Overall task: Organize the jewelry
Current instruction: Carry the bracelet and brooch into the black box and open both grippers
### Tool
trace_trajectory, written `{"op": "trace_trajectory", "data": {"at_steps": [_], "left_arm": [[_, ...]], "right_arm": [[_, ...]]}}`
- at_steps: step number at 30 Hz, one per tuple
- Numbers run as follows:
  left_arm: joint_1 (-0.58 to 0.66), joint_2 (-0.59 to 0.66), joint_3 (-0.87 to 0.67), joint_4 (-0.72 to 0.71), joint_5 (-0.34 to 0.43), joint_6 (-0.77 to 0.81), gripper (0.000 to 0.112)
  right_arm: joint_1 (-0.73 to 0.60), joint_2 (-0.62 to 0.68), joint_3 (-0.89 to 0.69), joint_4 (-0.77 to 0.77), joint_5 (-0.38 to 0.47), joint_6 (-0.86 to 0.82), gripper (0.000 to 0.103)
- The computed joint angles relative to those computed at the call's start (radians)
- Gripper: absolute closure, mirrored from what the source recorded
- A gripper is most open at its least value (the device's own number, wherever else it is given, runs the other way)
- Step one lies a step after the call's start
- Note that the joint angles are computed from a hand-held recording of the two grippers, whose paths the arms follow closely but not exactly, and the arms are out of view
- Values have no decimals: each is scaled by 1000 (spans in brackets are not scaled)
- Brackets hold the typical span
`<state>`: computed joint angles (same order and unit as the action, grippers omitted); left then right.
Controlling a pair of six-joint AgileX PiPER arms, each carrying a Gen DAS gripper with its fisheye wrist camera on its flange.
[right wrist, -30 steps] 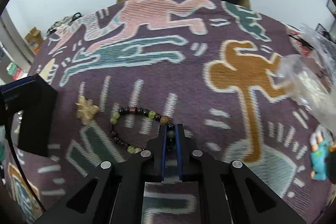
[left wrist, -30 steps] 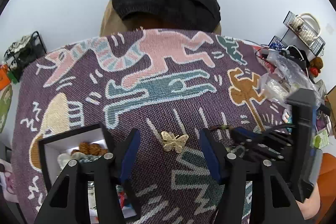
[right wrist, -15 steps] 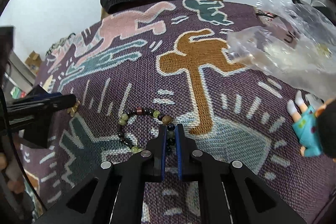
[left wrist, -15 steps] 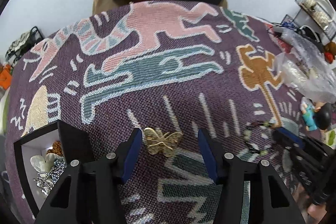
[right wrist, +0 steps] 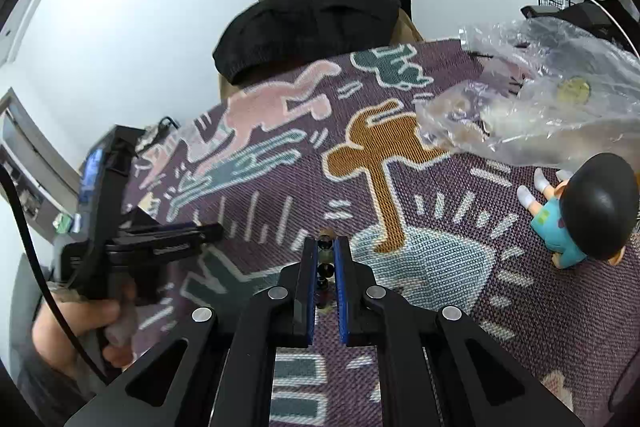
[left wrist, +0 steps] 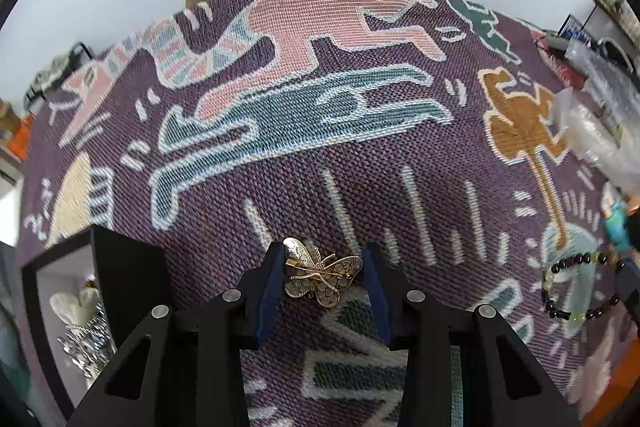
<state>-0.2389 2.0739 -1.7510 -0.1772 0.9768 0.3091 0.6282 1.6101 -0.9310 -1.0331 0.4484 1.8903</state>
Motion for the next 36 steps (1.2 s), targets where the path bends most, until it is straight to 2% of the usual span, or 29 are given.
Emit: {"op": "trace_trajectory", "data": {"at_steps": [4, 18, 27, 36], "left_arm": [[-1, -68, 53, -17, -39, 46, 71], [128, -241, 108, -199, 19, 226, 71], [270, -278, 118, -310, 78, 347, 71], [409, -245, 81, -403, 159, 443, 71]], "right_arm": [[32, -19, -10, -20, 33, 23, 94], [136, 16, -173, 37, 160, -63, 94], [209, 102, -374, 105, 265, -200, 94], [244, 218, -587, 181, 344, -346, 94]]}}
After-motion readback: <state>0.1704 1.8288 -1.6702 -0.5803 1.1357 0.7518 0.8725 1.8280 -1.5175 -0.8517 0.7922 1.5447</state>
